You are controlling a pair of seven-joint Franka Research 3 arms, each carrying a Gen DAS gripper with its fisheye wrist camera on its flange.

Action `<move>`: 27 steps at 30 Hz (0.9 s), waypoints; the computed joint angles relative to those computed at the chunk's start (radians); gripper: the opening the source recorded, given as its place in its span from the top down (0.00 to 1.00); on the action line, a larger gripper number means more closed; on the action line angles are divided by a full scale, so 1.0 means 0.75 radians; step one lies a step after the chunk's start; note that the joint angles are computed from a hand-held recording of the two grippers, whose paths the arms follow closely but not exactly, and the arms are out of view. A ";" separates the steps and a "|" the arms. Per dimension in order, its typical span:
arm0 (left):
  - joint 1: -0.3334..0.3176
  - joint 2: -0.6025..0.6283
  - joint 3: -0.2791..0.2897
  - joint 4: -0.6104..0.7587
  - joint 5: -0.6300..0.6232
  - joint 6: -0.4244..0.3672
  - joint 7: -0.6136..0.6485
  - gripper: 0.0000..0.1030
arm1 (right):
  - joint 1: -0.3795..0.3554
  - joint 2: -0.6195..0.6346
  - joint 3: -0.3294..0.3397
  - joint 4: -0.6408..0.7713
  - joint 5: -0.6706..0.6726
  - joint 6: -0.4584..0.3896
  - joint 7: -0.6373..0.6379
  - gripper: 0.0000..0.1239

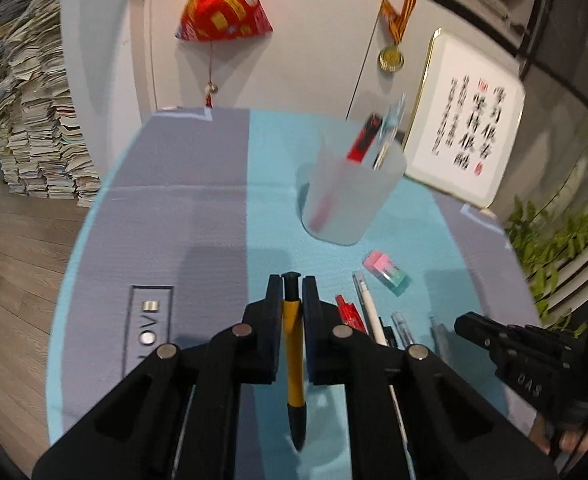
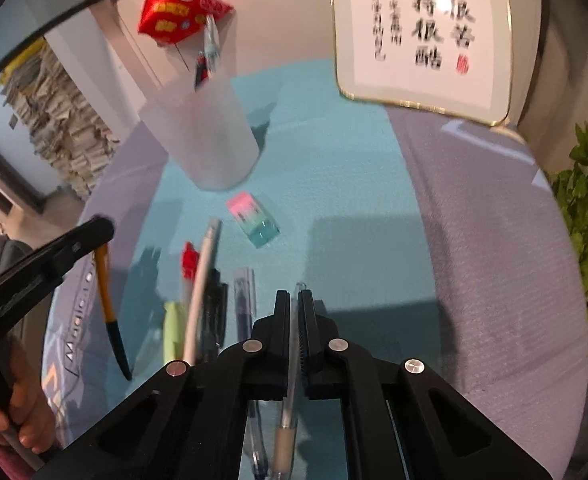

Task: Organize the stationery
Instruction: 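Grasp the yellow pen with the left gripper, then carry the yellow pen to the frosted cup and release it with the left gripper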

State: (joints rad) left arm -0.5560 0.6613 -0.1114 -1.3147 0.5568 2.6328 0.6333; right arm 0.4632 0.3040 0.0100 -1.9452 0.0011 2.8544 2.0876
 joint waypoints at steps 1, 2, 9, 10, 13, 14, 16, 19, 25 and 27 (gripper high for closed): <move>-0.001 -0.015 0.008 -0.020 0.011 0.021 -0.012 0.92 | -0.007 -0.012 0.009 -0.012 0.015 0.019 -0.009 0.96; -0.004 -0.033 0.018 -0.042 0.027 0.043 -0.026 0.92 | -0.015 -0.025 0.019 -0.023 0.032 0.039 -0.021 0.96; -0.012 -0.113 0.032 -0.141 0.119 0.142 -0.096 0.92 | 0.000 -0.104 0.003 -0.071 -0.005 0.048 0.003 0.96; -0.009 -0.124 0.031 -0.157 0.125 0.154 -0.100 0.92 | 0.015 -0.093 -0.013 -0.048 -0.047 -0.002 0.032 0.96; -0.019 -0.140 0.041 -0.180 0.162 0.171 -0.122 0.92 | 0.015 -0.051 -0.012 0.011 -0.107 -0.144 0.064 0.94; -0.025 -0.147 0.046 -0.189 0.178 0.171 -0.130 0.92 | 0.008 -0.036 -0.002 0.026 -0.101 -0.167 0.063 0.93; -0.033 -0.158 0.053 -0.203 0.208 0.166 -0.146 0.92 | 0.004 0.004 0.006 0.069 -0.099 -0.217 0.065 0.91; -0.026 -0.170 0.041 -0.224 0.226 0.168 -0.148 0.92 | -0.004 0.051 0.022 0.122 -0.079 -0.263 0.034 0.82; -0.018 -0.183 0.035 -0.247 0.257 0.178 -0.168 0.92 | 0.037 0.109 -0.008 0.174 -0.122 -0.277 0.051 0.83; -0.016 -0.180 0.030 -0.243 0.257 0.177 -0.166 0.92 | 0.032 0.115 -0.004 0.174 -0.116 -0.260 0.048 0.88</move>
State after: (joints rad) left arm -0.5679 0.5265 -0.0886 -1.4967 0.7494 2.7654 0.5090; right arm 0.4872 0.3902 0.0072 -1.8147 -0.0855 2.6595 2.1232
